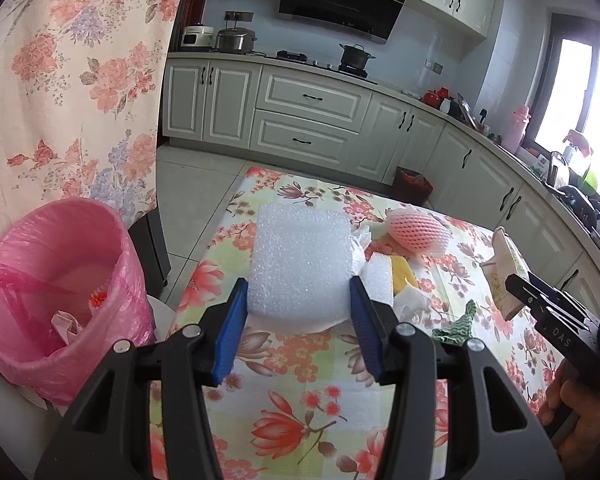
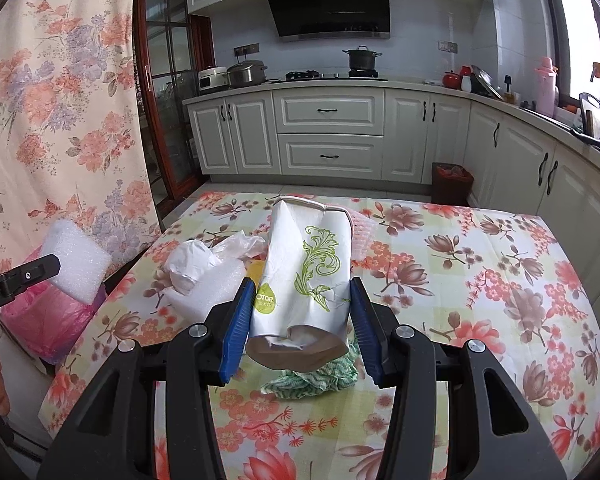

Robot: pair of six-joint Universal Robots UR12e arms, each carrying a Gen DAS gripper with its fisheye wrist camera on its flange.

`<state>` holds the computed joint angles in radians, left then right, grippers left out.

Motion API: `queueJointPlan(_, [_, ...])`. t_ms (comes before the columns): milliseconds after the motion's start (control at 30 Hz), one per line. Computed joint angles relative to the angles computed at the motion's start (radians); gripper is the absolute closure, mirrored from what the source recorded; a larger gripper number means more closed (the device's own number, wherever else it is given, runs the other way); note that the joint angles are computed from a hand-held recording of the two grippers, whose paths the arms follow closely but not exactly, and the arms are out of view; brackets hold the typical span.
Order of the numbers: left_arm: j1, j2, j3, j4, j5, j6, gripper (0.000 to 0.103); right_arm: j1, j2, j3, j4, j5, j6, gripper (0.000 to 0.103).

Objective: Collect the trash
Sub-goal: 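Lift and carry the foam block and cup with both tools over the pink bin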

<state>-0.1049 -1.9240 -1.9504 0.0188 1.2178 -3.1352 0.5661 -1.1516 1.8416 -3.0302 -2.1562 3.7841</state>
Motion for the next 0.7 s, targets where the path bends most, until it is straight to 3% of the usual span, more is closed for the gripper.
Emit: queueJointPlan(700, [0.082,0.024,-0.023,0.059,0.024,-0.062,0.054,0.013,0.052,-0.106,-0.015,0.044,-0.094,0.057])
